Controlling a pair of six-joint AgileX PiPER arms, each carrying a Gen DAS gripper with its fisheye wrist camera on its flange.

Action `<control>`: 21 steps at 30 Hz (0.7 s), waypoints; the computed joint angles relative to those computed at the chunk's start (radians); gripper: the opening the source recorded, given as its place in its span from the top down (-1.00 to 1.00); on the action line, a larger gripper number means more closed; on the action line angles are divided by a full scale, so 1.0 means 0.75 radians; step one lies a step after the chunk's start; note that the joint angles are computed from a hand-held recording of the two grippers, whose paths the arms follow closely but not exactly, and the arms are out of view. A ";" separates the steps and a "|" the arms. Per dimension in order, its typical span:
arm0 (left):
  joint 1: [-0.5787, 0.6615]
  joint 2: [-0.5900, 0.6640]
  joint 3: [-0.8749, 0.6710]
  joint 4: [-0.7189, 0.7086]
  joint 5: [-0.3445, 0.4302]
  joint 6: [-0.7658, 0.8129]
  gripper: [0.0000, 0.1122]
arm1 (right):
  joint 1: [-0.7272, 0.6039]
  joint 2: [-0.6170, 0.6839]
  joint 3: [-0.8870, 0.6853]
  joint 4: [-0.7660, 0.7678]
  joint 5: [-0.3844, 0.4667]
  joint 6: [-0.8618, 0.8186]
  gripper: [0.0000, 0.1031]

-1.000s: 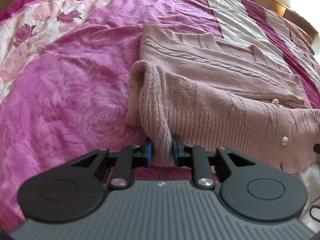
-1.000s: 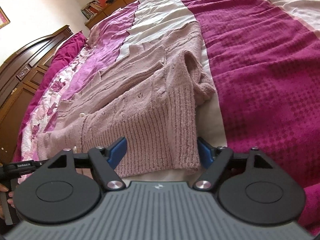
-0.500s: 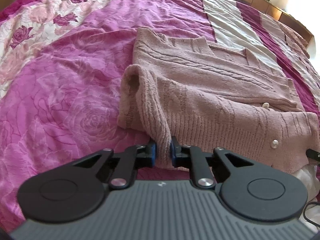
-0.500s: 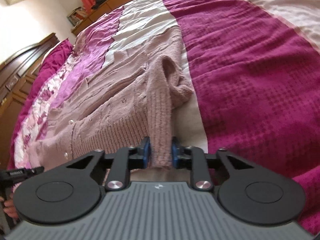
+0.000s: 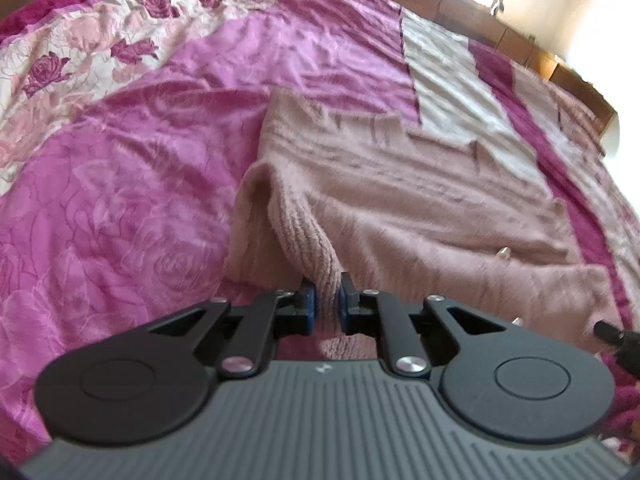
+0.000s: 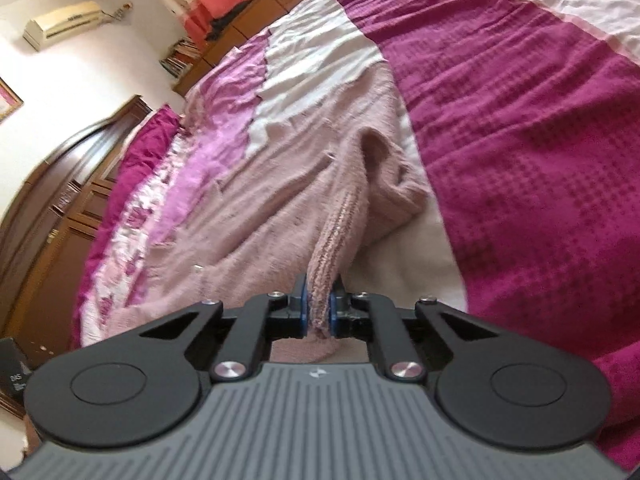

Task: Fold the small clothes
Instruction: 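Lift the folded edge with both tools and fold it over toward the collar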

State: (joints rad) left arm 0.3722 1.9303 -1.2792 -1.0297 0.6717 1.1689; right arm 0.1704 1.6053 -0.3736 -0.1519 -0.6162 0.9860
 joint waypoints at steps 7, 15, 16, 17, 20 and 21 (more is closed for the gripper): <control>0.017 -0.037 -0.015 -0.121 0.066 0.022 0.77 | -0.044 -0.048 -0.009 -0.117 -0.104 0.098 0.81; 0.012 -0.048 -0.053 -0.222 0.069 0.033 0.78 | -0.057 -0.071 -0.106 -0.133 -0.076 0.076 0.83; 0.011 -0.050 -0.059 -0.232 0.068 0.031 0.78 | -0.052 -0.073 -0.114 -0.115 -0.075 0.060 0.83; 0.011 -0.050 -0.066 -0.240 0.066 0.029 0.78 | -0.049 -0.074 -0.125 -0.096 -0.073 0.044 0.83; 0.007 -0.053 -0.088 -0.270 0.053 0.029 0.78 | -0.039 -0.078 -0.148 -0.022 -0.088 -0.025 0.84; 0.005 -0.054 -0.093 -0.279 0.045 0.030 0.78 | -0.038 -0.079 -0.159 0.003 -0.091 -0.051 0.84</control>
State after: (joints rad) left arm 0.3756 1.8900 -1.3493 -1.2391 0.7052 1.1915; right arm 0.1417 1.5457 -0.4927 -0.1494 -0.6845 0.9476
